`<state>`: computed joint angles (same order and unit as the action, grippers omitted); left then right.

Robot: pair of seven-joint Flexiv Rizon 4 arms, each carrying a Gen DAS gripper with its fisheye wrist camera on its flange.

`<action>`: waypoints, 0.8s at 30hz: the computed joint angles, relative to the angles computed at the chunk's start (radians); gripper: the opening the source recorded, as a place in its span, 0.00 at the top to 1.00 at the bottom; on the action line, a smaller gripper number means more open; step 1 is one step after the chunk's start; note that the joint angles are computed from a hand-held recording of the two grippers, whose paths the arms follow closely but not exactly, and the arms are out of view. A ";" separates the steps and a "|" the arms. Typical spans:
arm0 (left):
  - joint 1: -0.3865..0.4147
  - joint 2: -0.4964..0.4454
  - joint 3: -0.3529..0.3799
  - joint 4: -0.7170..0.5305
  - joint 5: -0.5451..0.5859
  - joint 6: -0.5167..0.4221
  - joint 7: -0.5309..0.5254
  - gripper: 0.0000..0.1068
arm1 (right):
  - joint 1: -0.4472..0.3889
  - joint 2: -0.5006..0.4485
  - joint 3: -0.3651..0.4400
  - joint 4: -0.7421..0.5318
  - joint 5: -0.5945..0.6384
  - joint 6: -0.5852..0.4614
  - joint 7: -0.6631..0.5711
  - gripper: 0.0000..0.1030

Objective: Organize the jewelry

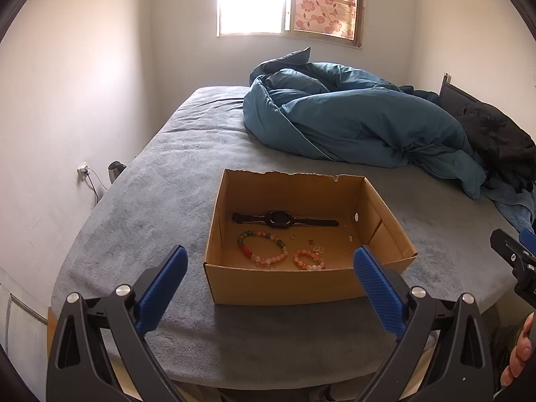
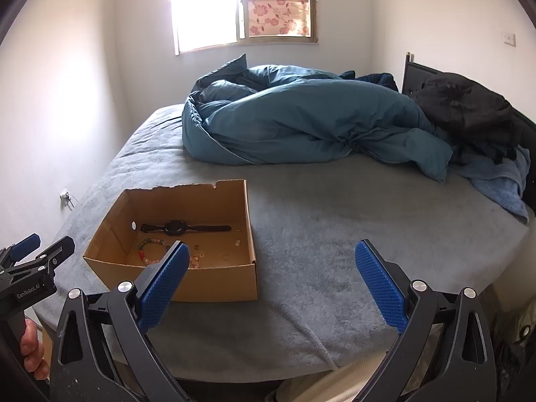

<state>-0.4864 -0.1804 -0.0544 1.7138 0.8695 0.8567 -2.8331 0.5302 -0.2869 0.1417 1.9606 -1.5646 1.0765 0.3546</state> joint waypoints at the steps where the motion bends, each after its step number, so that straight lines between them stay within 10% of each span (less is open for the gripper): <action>1: 0.000 0.000 0.000 0.000 0.000 -0.001 0.001 0.09 | -0.001 0.000 0.000 0.000 0.000 0.001 0.001 0.08; 24: 0.003 0.003 0.002 0.009 0.012 0.012 -0.013 0.09 | 0.003 0.016 0.007 0.012 0.011 -0.030 0.008 0.08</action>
<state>-0.4835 -0.1775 -0.0521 1.7225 0.8818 0.8684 -2.8458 0.5329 -0.2713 0.1490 1.9731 -1.5531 1.0460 0.3627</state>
